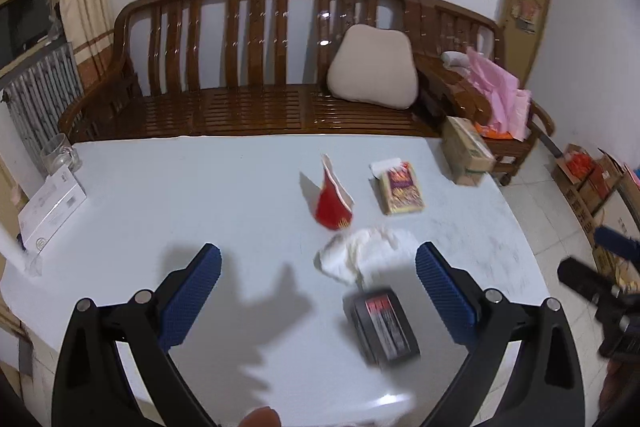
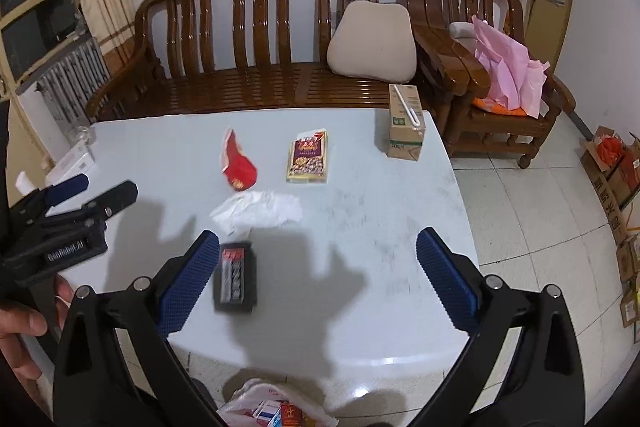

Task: Collect trash
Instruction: 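Grasp the red paper cup with left tool while right grasps the purple card box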

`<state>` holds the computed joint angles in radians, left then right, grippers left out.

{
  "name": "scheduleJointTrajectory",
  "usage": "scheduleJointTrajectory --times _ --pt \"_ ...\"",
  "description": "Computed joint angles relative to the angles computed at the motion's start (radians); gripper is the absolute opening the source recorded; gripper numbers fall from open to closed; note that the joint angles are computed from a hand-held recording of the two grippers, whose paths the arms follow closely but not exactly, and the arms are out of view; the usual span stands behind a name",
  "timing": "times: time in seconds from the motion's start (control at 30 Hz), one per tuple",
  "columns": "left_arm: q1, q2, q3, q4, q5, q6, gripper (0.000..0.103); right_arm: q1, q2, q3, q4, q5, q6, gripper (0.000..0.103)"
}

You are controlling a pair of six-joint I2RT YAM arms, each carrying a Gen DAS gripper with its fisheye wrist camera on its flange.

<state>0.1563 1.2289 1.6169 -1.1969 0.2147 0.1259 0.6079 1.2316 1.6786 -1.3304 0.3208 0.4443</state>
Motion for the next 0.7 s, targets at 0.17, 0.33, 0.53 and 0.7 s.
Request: scheduleJointTrajectory --times 0.17,0.33,0.53,0.7 --pt "-0.066 0.163 0.072 0.047 -0.069 -0.066 0.095 -0.114 0.112 -0.008 0.102 -0.080 -0.095 0.096" --pt "-0.113 0.326 0.144 0.085 -0.126 -0.095 0.095 -0.176 0.203 -0.026 0.200 -0.124 -0.158 0.096" --pt "-0.146 0.498 0.243 0.095 -0.170 -0.097 0.095 -0.222 0.299 -0.073 0.331 -0.163 -0.205 0.096" --pt "-0.166 0.626 0.304 0.087 -0.210 -0.105 0.095 -0.251 0.389 -0.081 0.411 -0.168 -0.220 0.096"
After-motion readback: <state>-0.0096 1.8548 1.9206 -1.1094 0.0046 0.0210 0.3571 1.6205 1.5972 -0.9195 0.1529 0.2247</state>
